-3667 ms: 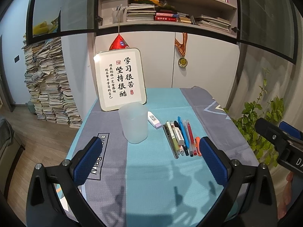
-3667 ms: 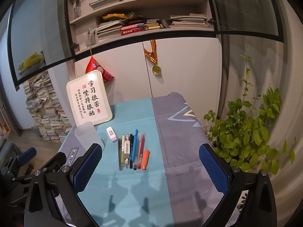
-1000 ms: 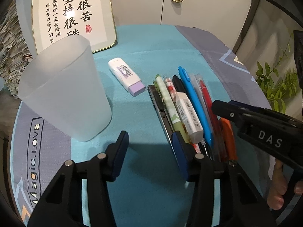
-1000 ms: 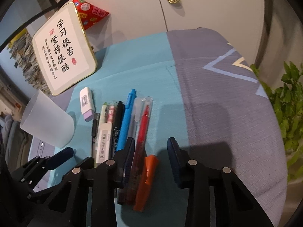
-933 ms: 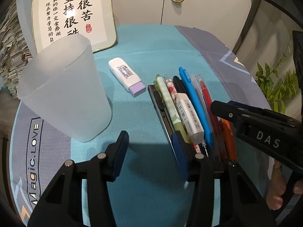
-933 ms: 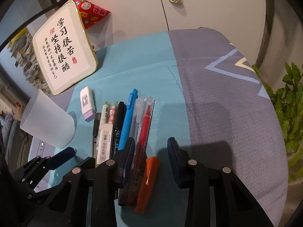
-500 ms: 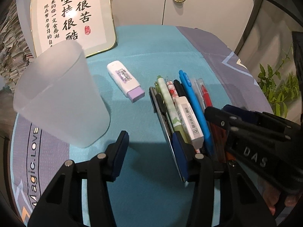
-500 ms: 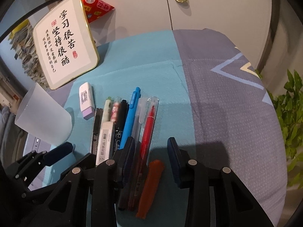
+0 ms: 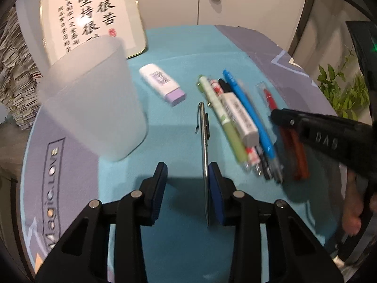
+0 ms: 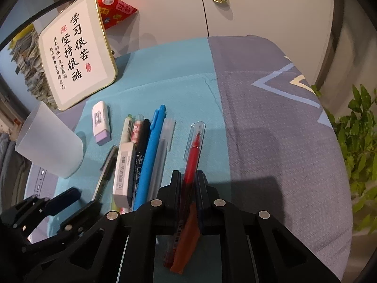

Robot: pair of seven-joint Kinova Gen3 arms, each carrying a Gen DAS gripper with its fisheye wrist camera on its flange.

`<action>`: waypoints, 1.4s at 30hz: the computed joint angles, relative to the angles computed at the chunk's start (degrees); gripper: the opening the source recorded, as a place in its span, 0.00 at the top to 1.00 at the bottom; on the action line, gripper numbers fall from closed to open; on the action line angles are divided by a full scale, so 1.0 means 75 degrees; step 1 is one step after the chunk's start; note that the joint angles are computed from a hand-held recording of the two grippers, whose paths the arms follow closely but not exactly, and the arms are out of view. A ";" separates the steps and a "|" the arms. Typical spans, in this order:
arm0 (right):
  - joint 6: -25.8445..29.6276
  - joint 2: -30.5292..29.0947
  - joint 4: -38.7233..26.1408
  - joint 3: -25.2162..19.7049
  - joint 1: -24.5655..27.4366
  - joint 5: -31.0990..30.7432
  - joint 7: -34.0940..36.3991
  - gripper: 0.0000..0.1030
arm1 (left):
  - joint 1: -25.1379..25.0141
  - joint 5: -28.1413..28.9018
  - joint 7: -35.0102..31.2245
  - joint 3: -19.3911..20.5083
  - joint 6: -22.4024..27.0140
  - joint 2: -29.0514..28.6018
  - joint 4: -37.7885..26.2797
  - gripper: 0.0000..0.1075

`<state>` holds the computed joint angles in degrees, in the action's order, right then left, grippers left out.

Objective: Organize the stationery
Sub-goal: 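Grasp and lift the silver pen with left gripper while right gripper grasps the red pen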

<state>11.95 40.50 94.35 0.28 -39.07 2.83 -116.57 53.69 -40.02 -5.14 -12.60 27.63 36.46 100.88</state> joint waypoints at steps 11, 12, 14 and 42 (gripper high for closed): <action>-0.0515 -0.0163 0.0331 -0.0713 0.0967 -0.0632 0.0244 0.65 | 0.0548 -0.0587 0.0583 -0.0510 -0.0116 -0.0022 0.0011 0.51; -0.0530 -0.0163 0.0305 -0.0579 0.0866 -0.0649 0.0198 0.65 | 0.0504 -0.0622 0.0572 -0.0468 -0.0022 0.0023 -0.0077 0.51; -0.0274 -0.0116 0.0077 -0.0296 0.0637 -0.0586 0.0159 0.65 | 0.0281 -0.0641 0.0451 -0.0311 0.0024 0.0102 -0.0224 0.52; -0.0176 -0.0243 -0.0150 -0.0192 0.0235 0.0666 -0.0225 0.85 | 0.0292 0.0669 -0.0964 -0.0940 -0.1190 -0.0010 -0.0025 0.91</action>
